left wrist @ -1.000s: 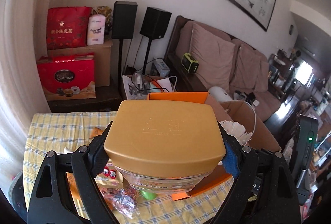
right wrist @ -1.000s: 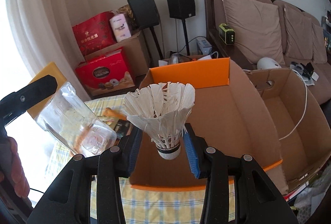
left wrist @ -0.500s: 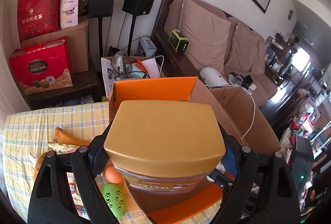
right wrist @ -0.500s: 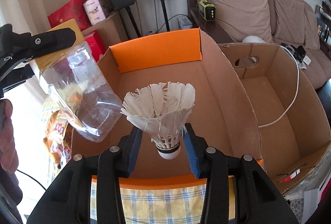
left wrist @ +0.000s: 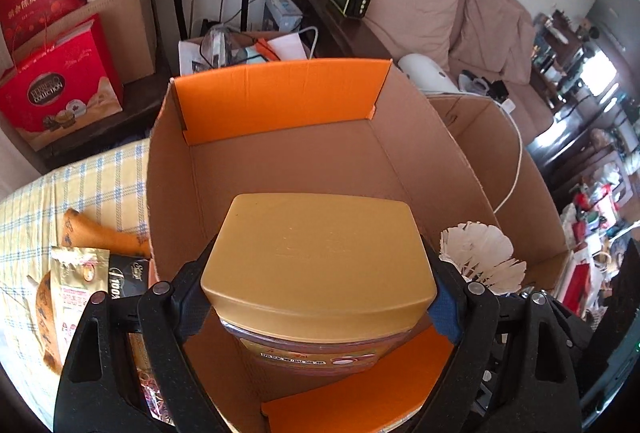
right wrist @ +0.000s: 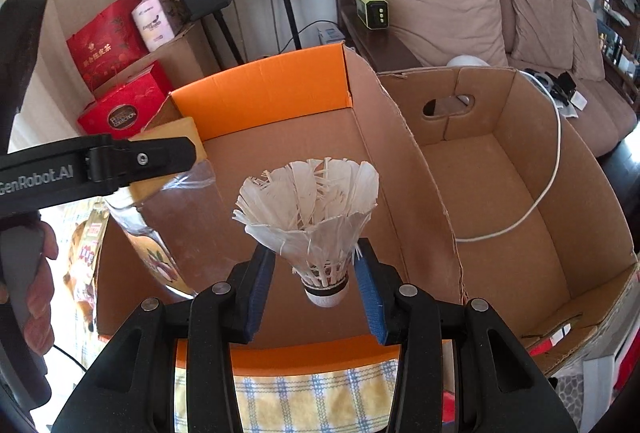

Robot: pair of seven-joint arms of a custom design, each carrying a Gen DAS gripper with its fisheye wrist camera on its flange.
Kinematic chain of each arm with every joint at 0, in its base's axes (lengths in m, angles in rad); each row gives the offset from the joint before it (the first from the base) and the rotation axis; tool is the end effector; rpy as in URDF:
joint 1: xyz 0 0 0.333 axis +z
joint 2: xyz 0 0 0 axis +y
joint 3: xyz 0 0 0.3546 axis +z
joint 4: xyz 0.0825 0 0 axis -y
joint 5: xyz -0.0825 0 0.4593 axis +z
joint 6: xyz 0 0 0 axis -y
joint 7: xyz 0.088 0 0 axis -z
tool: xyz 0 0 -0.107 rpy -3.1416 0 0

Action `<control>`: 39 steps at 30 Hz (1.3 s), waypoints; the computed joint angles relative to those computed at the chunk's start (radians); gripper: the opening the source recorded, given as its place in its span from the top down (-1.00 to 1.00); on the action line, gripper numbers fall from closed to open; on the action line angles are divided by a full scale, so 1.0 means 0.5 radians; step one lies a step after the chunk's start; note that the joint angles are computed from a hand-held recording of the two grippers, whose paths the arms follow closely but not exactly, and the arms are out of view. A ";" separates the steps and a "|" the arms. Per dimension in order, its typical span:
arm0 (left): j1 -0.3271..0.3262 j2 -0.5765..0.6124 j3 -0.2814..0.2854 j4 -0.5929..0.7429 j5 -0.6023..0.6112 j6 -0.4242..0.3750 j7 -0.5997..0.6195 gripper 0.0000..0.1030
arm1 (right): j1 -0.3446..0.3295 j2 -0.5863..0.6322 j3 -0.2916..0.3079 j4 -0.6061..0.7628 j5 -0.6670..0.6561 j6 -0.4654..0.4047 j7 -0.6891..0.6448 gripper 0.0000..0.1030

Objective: Organize objects
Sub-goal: 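Carry the jar and shuttlecock into the cardboard box and release both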

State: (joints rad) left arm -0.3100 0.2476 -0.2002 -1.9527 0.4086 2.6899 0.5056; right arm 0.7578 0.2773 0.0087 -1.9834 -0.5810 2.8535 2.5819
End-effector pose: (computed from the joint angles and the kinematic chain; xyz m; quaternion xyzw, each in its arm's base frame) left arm 0.6195 -0.3528 0.4016 -0.7612 0.5915 -0.2432 0.1075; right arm 0.4914 0.5138 0.3764 -0.7521 0.5756 -0.1272 0.2948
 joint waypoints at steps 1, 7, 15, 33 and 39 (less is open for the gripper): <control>0.030 0.032 -0.033 0.022 -0.100 -0.015 0.060 -0.68 | -0.007 0.003 0.008 0.002 0.018 -0.015 -0.018 0.19; 0.029 0.129 -0.030 0.138 -0.195 -0.128 0.081 -0.67 | -0.037 0.017 0.034 0.012 0.111 -0.060 -0.089 0.19; -0.018 0.346 0.003 0.417 -0.220 -0.528 0.097 -0.66 | -0.035 0.064 0.036 0.055 0.198 -0.079 -0.168 0.19; 0.146 -0.137 -0.133 -0.140 -0.630 0.065 0.346 -1.00 | -0.026 0.157 0.046 0.157 0.373 -0.131 -0.362 0.17; 0.097 -0.380 -0.062 -0.340 -0.390 0.118 0.201 -1.00 | -0.076 0.263 0.129 0.304 0.607 -0.205 -0.610 0.18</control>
State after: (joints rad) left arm -0.2617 0.0576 -0.2310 -2.1228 0.2139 2.7489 0.6062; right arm 0.7197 0.4090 0.0731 -1.8314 -0.2773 2.7510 2.2767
